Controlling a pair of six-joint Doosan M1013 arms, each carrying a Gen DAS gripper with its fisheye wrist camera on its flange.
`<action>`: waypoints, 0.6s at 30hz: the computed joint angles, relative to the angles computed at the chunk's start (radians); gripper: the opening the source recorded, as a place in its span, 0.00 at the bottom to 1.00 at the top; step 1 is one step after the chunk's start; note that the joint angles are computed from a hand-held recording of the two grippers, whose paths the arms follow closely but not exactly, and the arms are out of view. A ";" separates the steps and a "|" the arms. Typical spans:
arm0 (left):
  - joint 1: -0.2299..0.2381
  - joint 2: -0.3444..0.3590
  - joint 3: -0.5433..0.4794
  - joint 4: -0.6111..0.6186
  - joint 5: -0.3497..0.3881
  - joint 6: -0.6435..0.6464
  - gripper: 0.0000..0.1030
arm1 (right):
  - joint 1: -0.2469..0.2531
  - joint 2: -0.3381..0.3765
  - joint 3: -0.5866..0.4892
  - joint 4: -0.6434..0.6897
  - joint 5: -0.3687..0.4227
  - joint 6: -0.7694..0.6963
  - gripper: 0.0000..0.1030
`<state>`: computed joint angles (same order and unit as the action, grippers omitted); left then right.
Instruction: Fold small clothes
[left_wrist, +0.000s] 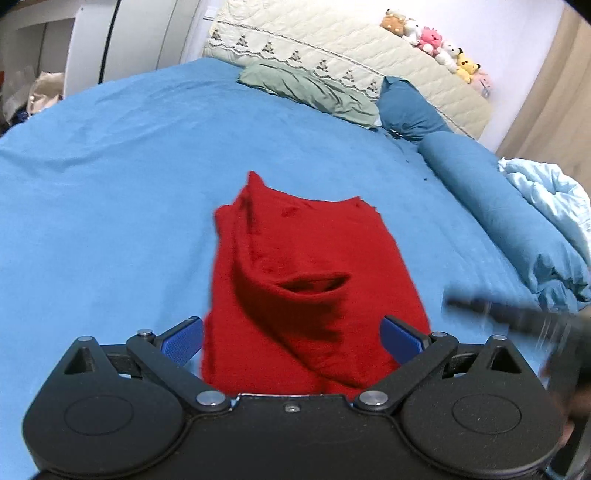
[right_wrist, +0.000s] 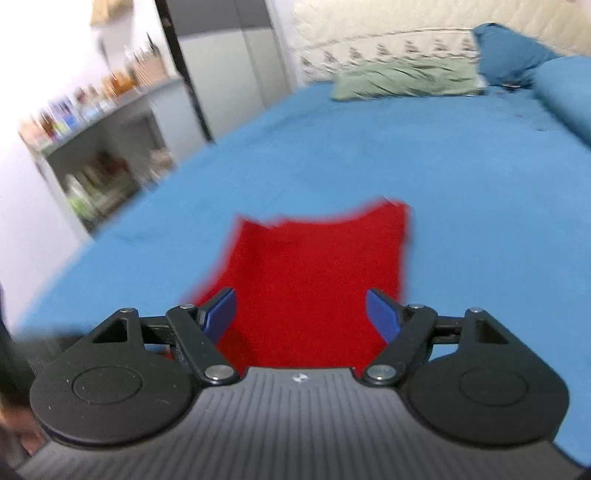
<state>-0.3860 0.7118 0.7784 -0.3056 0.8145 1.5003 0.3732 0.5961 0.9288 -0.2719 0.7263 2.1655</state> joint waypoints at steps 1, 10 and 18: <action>-0.003 0.008 -0.012 -0.006 0.007 0.000 0.99 | 0.010 -0.015 0.042 -0.062 0.008 0.043 0.90; -0.025 0.068 -0.107 0.062 0.058 -0.095 0.96 | 0.053 -0.040 0.195 -0.264 0.016 0.242 0.87; -0.031 0.078 -0.114 0.096 0.049 -0.121 0.96 | 0.054 -0.009 0.162 -0.348 0.028 0.369 0.85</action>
<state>-0.4165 0.7893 0.6649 -0.2100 0.8634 1.3794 0.4274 0.5867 1.0908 -0.6196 0.7543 2.5346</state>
